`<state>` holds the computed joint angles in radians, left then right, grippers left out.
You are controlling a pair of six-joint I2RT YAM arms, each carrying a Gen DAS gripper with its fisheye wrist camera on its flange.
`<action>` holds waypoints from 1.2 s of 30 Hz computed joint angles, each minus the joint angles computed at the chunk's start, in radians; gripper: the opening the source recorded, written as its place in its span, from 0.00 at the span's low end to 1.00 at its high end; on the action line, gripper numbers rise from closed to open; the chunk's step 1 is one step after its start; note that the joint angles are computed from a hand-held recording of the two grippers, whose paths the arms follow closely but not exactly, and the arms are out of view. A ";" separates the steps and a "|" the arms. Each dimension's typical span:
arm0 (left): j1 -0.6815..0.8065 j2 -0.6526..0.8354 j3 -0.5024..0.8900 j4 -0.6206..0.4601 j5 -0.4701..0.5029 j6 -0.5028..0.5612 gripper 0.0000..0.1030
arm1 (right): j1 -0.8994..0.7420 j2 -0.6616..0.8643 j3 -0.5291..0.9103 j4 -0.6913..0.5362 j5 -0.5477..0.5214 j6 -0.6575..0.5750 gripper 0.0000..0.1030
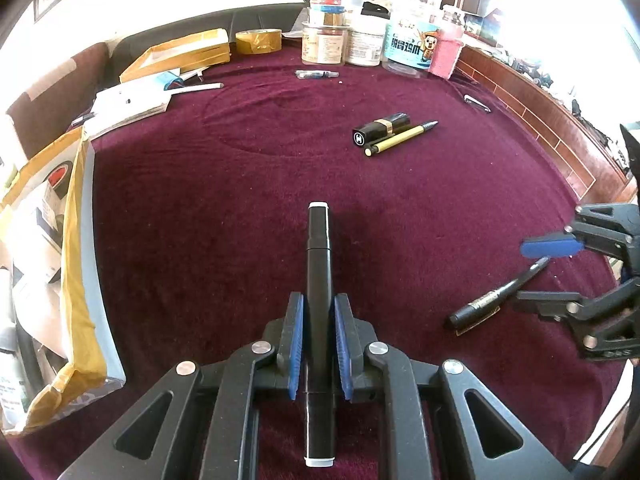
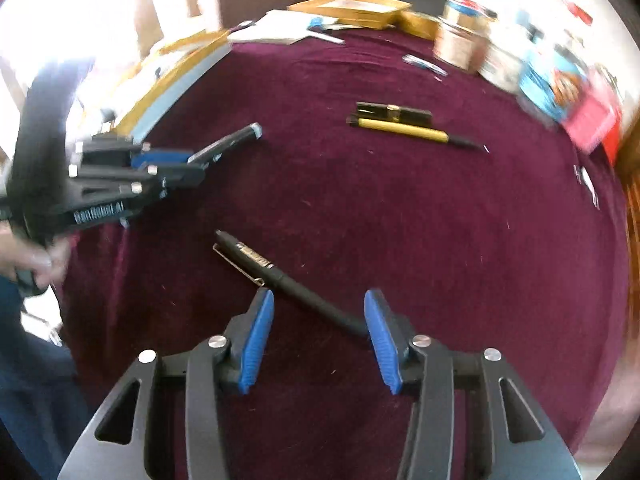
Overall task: Organize rigid objects
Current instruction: 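Grasp a black pen with right tool while left tool holds the marker, then carry the marker and pen over the tray and lower them with both tools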
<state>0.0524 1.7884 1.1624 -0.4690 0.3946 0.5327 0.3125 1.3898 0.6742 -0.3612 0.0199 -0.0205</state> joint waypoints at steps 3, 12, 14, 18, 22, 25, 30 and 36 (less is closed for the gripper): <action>-0.006 -0.006 -0.008 0.012 -0.011 -0.005 0.14 | -0.012 0.041 0.007 0.037 0.028 -0.060 0.45; -0.005 -0.002 -0.013 0.032 -0.001 -0.019 0.14 | -0.148 0.072 0.002 0.140 -0.141 0.227 0.09; -0.001 -0.002 -0.013 0.033 0.006 -0.024 0.14 | -0.147 0.069 -0.022 0.201 -0.197 0.298 0.08; 0.029 -0.003 0.012 -0.001 0.049 -0.024 0.14 | -0.132 0.057 -0.064 0.324 -0.295 0.426 0.08; 0.068 -0.012 0.045 -0.033 0.099 -0.037 0.14 | -0.114 0.077 -0.043 0.353 -0.327 0.475 0.08; 0.095 -0.023 0.058 -0.047 0.124 -0.042 0.14 | -0.094 0.120 -0.009 0.367 -0.359 0.509 0.08; 0.156 -0.047 0.086 -0.076 0.179 -0.040 0.14 | -0.045 0.155 0.042 0.375 -0.386 0.550 0.09; 0.256 -0.054 0.138 -0.103 0.245 -0.048 0.14 | 0.028 0.197 0.164 0.336 -0.400 0.571 0.09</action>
<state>0.3087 1.7345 1.3004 -0.5715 0.6391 0.4847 0.3407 1.5868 0.8384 -0.0252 -0.3798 0.5504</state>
